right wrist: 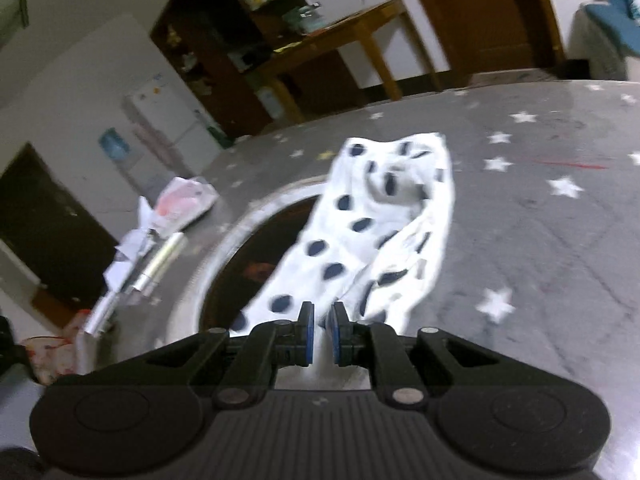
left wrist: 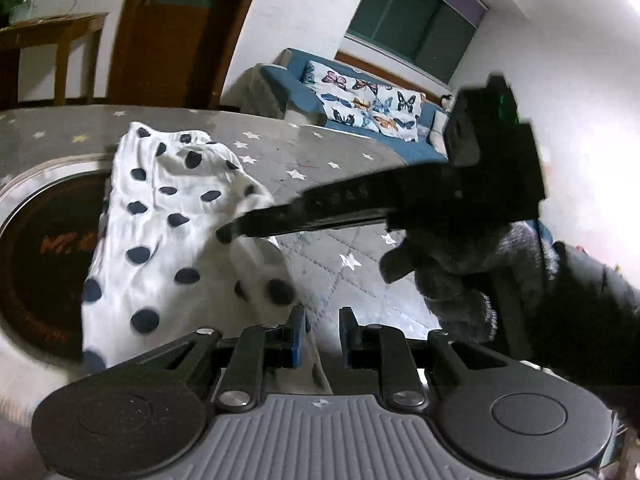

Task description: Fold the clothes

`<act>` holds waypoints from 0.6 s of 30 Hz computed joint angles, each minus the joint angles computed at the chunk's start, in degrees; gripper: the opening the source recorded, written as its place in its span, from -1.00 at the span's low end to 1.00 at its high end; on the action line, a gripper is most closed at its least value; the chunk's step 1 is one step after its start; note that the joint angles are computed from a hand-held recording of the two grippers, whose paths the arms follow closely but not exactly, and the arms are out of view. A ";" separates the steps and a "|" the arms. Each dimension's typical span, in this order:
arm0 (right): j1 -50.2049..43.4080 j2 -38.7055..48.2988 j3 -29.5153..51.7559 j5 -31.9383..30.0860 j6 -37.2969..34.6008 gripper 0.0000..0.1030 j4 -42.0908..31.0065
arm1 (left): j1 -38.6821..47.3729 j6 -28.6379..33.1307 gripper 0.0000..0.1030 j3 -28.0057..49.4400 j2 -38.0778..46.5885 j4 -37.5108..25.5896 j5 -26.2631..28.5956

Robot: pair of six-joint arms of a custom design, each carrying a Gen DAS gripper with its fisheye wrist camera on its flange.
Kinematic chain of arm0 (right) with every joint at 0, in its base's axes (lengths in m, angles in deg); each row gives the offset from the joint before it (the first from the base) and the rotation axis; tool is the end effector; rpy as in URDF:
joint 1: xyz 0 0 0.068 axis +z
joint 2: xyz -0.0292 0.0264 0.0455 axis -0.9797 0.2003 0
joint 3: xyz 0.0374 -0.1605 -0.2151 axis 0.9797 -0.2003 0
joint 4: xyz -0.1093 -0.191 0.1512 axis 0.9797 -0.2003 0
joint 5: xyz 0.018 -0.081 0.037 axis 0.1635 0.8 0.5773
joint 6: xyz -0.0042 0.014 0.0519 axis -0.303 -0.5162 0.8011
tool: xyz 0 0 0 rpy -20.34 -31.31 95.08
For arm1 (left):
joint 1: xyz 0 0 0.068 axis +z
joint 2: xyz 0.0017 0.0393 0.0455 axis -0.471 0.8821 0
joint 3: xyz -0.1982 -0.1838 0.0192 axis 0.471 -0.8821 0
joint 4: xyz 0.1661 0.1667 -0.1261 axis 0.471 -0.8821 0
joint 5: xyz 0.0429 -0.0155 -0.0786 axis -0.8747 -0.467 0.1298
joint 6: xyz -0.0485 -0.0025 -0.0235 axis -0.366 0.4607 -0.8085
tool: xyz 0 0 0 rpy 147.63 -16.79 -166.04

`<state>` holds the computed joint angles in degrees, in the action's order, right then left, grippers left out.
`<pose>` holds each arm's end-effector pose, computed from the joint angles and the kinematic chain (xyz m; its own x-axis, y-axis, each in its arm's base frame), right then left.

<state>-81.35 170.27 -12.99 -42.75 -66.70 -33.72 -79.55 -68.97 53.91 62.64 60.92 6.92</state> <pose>0.3296 0.0122 0.0931 -0.6537 -0.4334 -0.6204 -0.7564 0.3994 0.5180 0.1344 -0.1413 0.1209 -0.6494 -0.3014 -0.6982 -0.0576 0.9350 -0.3500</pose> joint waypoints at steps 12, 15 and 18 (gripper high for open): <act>-5.71 2.86 3.49 -4.48 -4.45 -0.62 -6.36 | 12.44 0.26 -0.58 -6.54 4.99 12.77 10.66; -9.33 3.89 4.49 -3.05 -6.45 -0.62 -7.10 | 13.59 0.04 -0.58 -7.77 4.78 14.89 11.82; -11.77 6.18 5.13 -1.37 -9.27 -0.62 -8.36 | 14.56 0.08 -0.57 -8.44 4.76 16.36 12.96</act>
<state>-93.11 176.46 -7.86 -44.12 -75.96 -42.08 -64.99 -68.89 45.47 67.40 77.28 19.88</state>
